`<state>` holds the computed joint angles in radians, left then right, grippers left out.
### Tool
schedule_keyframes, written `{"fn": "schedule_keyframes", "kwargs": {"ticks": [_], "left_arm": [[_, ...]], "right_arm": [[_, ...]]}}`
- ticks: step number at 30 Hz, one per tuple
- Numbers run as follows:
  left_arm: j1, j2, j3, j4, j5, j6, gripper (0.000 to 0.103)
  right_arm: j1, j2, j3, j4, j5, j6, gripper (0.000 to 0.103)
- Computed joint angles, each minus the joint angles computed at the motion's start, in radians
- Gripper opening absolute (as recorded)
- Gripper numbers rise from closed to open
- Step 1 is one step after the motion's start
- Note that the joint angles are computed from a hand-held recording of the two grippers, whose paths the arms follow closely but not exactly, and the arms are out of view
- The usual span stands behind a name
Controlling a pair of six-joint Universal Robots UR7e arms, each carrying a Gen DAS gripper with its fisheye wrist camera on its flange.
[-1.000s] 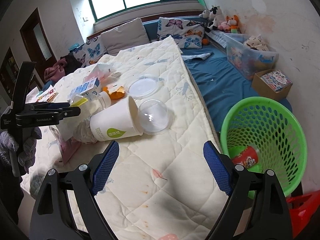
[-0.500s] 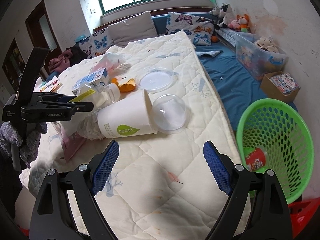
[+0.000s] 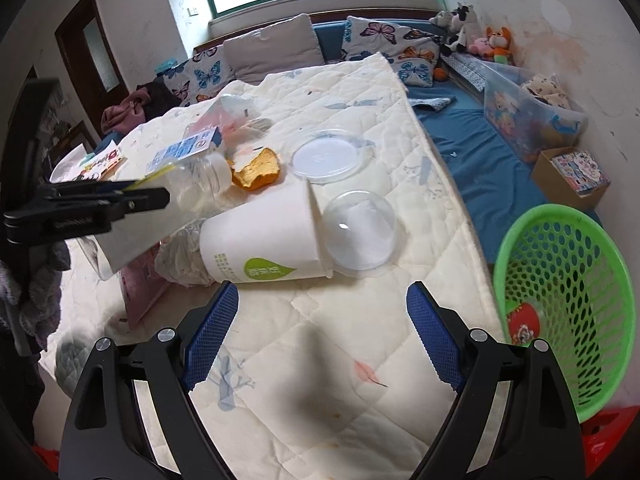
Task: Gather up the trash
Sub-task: 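Grasp the white paper cup with the right tool while the left tool holds the bottle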
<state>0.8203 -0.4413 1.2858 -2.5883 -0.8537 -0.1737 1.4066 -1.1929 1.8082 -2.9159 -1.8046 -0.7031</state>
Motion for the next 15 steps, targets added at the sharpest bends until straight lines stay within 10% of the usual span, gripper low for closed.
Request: {"fn": "schedule_keyframes", "kwargs": {"ticks": [15], "left_arm": [[-0.03, -0.1, 0.143, -0.171, -0.011, 0.009, 0.043]], "right_arm": [[0.059, 0.127, -0.014, -0.159, -0.096, -0.093, 0.086]]}}
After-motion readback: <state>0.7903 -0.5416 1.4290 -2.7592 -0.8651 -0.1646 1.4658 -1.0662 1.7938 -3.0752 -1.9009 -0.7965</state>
